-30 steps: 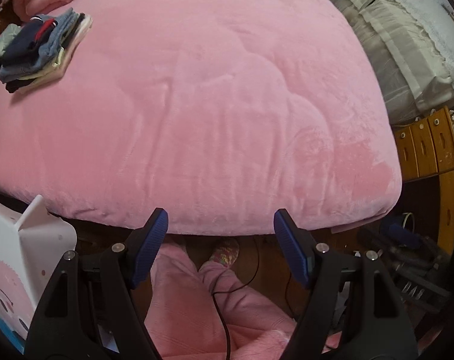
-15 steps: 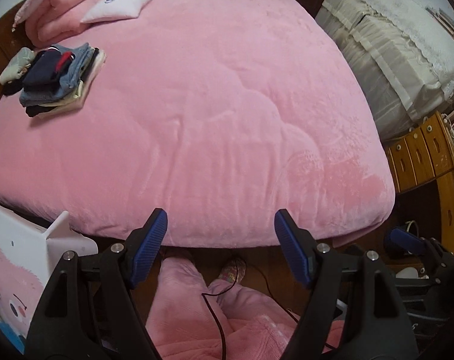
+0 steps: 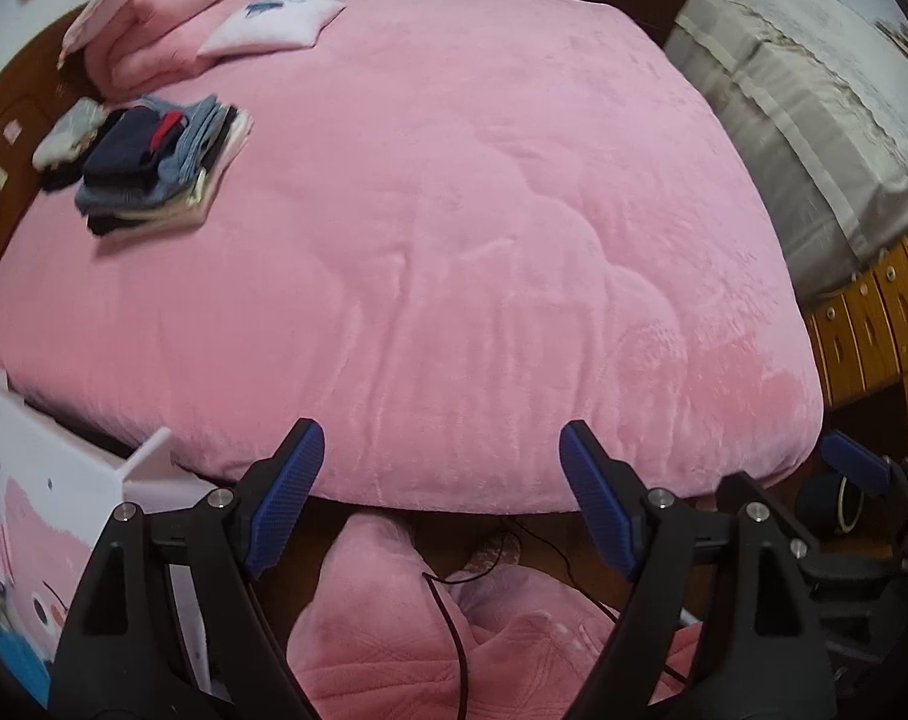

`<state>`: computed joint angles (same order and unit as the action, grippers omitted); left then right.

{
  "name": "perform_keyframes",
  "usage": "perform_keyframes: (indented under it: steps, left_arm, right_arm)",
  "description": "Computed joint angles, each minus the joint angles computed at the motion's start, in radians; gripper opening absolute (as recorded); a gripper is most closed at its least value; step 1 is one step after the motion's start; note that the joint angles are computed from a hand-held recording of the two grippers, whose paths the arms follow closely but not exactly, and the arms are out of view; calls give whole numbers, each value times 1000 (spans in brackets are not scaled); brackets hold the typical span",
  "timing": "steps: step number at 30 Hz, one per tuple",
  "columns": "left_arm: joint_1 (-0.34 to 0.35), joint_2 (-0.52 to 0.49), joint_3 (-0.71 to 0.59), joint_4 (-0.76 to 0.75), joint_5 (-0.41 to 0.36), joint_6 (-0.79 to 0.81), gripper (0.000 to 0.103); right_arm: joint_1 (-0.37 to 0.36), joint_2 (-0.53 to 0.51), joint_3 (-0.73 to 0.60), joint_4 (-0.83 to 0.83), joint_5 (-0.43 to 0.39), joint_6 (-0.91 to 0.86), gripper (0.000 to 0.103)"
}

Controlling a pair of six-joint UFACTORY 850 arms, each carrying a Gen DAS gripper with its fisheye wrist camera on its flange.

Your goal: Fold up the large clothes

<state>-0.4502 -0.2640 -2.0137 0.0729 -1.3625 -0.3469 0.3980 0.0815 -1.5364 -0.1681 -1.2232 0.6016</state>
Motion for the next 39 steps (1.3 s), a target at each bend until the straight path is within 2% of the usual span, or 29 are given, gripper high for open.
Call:
perform_keyframes:
  steps: [2, 9, 22, 29, 39]
  left_arm:
    - [8, -11, -12, 8, -11, -9, 80]
    - [18, -60, -82, 45, -27, -2, 101]
    - [8, -118, -166, 107, -78, 33, 102]
    - [-4, -114, -162, 125, -67, 46, 102]
    - [1, -111, -153, 106, -59, 39, 102]
  right_arm:
    - [5, -15, -14, -16, -4, 3, 102]
    - [-2, -52, -53, -42, -16, 24, 102]
    - [16, -96, -124, -95, -25, 89, 103]
    - [46, -127, -158, -106, -54, 110, 103]
    - [63, -139, -162, -123, -54, 117, 103]
